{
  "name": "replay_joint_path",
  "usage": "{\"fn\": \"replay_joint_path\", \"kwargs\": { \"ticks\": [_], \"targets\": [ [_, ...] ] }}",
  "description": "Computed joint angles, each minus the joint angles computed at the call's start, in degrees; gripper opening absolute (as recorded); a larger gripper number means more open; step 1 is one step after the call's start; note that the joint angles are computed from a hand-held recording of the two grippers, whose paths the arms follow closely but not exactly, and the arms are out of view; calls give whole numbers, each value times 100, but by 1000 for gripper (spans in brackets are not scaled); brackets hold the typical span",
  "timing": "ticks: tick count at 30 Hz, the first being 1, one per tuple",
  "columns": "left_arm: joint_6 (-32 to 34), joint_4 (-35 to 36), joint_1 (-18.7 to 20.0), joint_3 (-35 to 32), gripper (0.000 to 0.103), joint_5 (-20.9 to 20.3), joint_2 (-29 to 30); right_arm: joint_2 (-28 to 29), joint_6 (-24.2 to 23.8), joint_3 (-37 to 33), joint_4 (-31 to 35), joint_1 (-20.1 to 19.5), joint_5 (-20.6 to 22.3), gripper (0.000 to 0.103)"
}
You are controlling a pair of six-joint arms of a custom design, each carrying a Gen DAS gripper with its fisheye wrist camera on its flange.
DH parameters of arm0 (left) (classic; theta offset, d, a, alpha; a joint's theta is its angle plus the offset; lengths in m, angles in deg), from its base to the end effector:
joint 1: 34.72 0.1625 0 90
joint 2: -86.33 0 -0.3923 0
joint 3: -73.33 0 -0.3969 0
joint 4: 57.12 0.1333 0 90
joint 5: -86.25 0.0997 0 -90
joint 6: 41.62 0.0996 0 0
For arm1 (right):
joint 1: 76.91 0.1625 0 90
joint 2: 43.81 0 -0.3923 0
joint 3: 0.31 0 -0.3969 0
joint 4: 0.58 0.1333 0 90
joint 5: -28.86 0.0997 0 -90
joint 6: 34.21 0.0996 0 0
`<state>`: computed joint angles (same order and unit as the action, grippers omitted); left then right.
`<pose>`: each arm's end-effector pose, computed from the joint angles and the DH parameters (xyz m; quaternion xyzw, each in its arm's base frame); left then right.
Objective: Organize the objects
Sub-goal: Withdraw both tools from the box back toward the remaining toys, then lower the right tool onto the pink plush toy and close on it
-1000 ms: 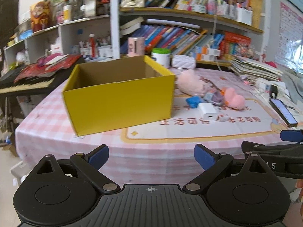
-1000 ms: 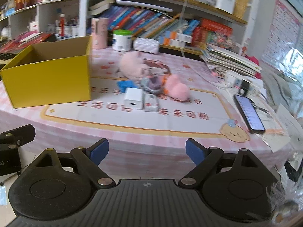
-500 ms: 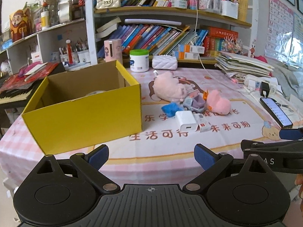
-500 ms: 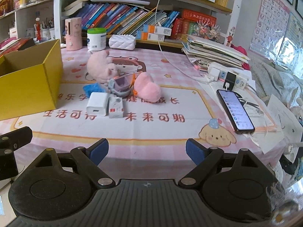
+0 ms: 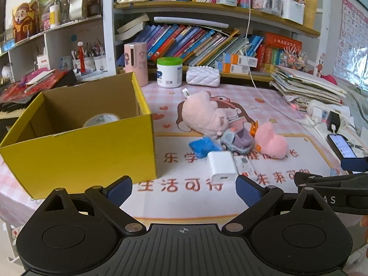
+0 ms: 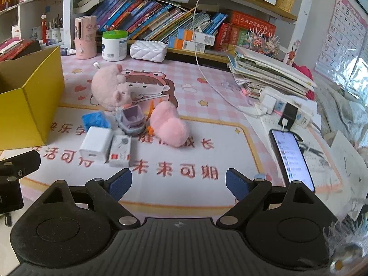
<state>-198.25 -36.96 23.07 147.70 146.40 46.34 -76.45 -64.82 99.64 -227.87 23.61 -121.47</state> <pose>-0.1635 -0.6026 0.0623 0.3597 0.8508 -0.3123 0.2219 0.1489 -0.5459 0.0847 -0.0210 -0.7644 0.4164 0.4918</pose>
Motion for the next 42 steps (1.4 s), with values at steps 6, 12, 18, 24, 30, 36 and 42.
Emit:
{"fn": "replay_joint_path", "kwargs": {
  "ticks": [6,12,18,24,30,36,42],
  "targets": [
    [-150,23,-69,-357,98,-144,332,-204,-140,-49,239,-226,277,88],
    [-332,104,-124,-647,98,-408,573,-349,-74,-122,716,-457,604,88],
    [-465,232,-167,-940,98,-614,820,-426,-103,-251,1029,-651,974,86],
    [-599,419,-214,-1249,98,-767,1082,-449,-227,-476,1475,-834,1265,86],
    [-736,659,-226,-1506,98,-820,1296,-381,-411,-768,1860,-975,1385,82],
    [-830,811,-226,-1664,98,-905,1414,-275,-547,-1076,2202,-1089,1516,77],
    [-860,879,-237,-1757,98,-991,1472,-216,-565,-1263,2527,-1189,1733,52]
  ]
}}
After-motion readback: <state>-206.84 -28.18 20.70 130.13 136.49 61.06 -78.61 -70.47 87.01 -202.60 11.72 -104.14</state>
